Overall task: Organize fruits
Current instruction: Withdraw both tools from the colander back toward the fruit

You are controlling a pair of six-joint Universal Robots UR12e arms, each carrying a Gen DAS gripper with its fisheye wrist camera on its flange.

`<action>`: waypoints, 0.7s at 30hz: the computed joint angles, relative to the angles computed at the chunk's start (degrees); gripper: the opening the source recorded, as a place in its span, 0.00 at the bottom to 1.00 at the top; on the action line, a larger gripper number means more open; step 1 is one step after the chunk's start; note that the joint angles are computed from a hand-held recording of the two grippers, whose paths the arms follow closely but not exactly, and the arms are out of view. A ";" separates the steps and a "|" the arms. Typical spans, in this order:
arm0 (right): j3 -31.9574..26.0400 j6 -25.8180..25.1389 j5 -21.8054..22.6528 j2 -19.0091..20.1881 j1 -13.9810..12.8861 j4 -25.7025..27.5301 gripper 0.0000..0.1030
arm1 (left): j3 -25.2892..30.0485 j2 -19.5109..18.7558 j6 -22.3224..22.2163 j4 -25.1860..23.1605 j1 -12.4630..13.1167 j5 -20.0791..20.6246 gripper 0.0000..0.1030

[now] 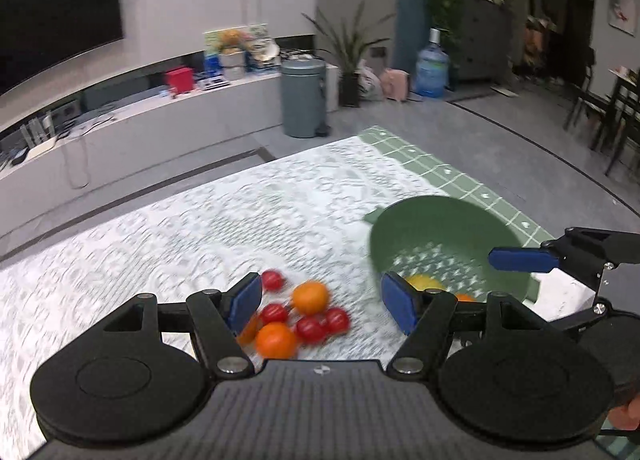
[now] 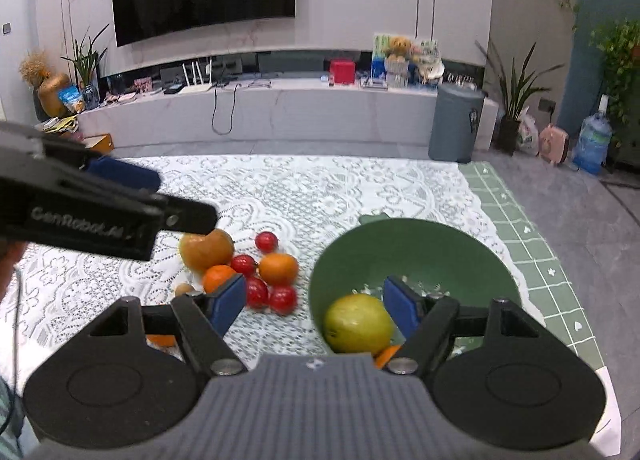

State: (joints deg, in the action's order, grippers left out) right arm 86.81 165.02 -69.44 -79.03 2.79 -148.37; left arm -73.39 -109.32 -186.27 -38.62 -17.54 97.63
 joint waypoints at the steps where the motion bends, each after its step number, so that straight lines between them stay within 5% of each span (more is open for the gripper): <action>1: 0.50 0.31 0.03 -0.13 0.25 -0.61 0.70 | -1.20 0.85 -0.85 0.45 0.11 0.32 0.78; 11: 5.51 7.02 3.36 -0.53 1.18 -7.30 0.70 | -12.48 6.91 -10.32 5.76 1.86 1.58 0.78; 21: 8.31 1.49 1.62 -0.26 2.66 -9.56 0.69 | -18.66 9.25 -14.84 8.10 2.38 1.64 0.78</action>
State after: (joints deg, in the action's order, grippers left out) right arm 95.12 166.51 -67.82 -79.29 5.45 -157.93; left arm -92.05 -100.07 -201.11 -30.52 -15.16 99.26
